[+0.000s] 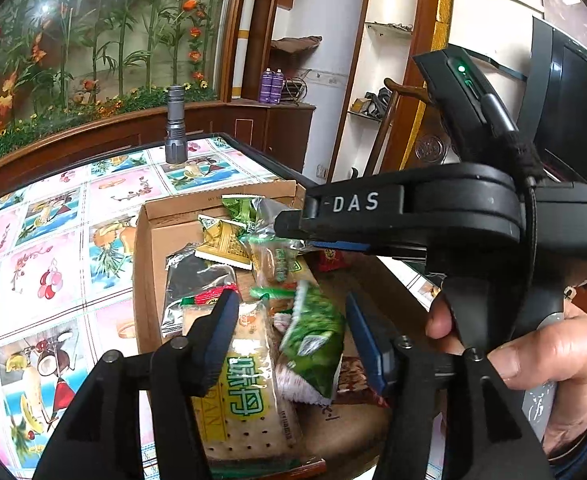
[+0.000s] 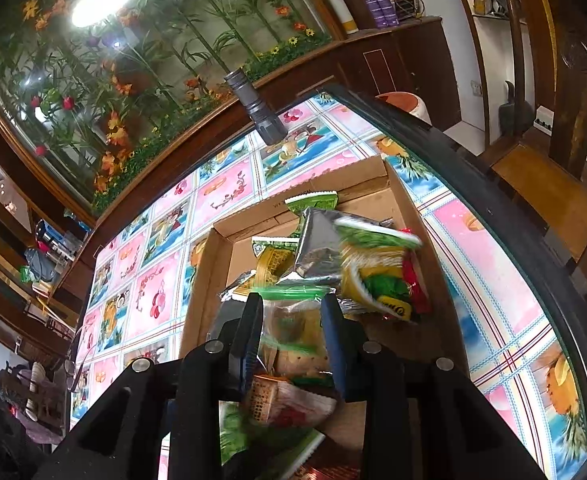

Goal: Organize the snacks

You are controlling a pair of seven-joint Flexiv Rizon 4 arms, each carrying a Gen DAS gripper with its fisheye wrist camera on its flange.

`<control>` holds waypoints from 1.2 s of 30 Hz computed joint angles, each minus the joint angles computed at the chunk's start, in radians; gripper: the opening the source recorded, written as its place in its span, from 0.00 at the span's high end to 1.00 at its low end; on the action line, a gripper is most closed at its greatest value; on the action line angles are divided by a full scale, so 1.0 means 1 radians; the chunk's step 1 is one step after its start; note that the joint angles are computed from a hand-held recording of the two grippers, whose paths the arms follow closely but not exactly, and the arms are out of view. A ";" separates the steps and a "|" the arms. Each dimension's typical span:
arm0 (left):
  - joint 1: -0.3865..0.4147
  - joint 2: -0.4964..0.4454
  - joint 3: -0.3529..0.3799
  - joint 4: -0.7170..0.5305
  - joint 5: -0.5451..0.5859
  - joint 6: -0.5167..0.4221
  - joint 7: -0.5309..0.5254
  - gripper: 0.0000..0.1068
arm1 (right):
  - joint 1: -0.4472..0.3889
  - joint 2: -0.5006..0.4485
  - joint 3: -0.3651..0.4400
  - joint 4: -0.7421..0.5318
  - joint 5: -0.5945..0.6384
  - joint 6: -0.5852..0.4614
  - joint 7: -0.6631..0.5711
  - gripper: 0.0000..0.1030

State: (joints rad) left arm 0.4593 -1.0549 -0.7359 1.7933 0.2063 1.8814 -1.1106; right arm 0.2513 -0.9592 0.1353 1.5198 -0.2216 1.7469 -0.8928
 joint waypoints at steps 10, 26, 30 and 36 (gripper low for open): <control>0.029 0.008 -0.002 0.023 0.036 0.060 -0.052 0.35 | 0.180 0.029 -0.235 0.061 0.132 0.142 0.011 0.41; -0.018 0.054 0.144 0.027 0.101 0.142 -0.176 0.08 | 0.633 -0.100 -0.830 0.114 0.440 0.108 0.132 0.11; 0.023 0.069 0.140 0.045 0.105 0.137 -0.213 0.05 | 0.772 -0.199 -1.010 0.168 0.556 0.127 0.207 0.09; 0.030 0.134 0.205 0.090 0.093 0.141 -0.249 0.04 | 0.932 -0.300 -1.145 0.291 0.631 0.160 0.285 0.03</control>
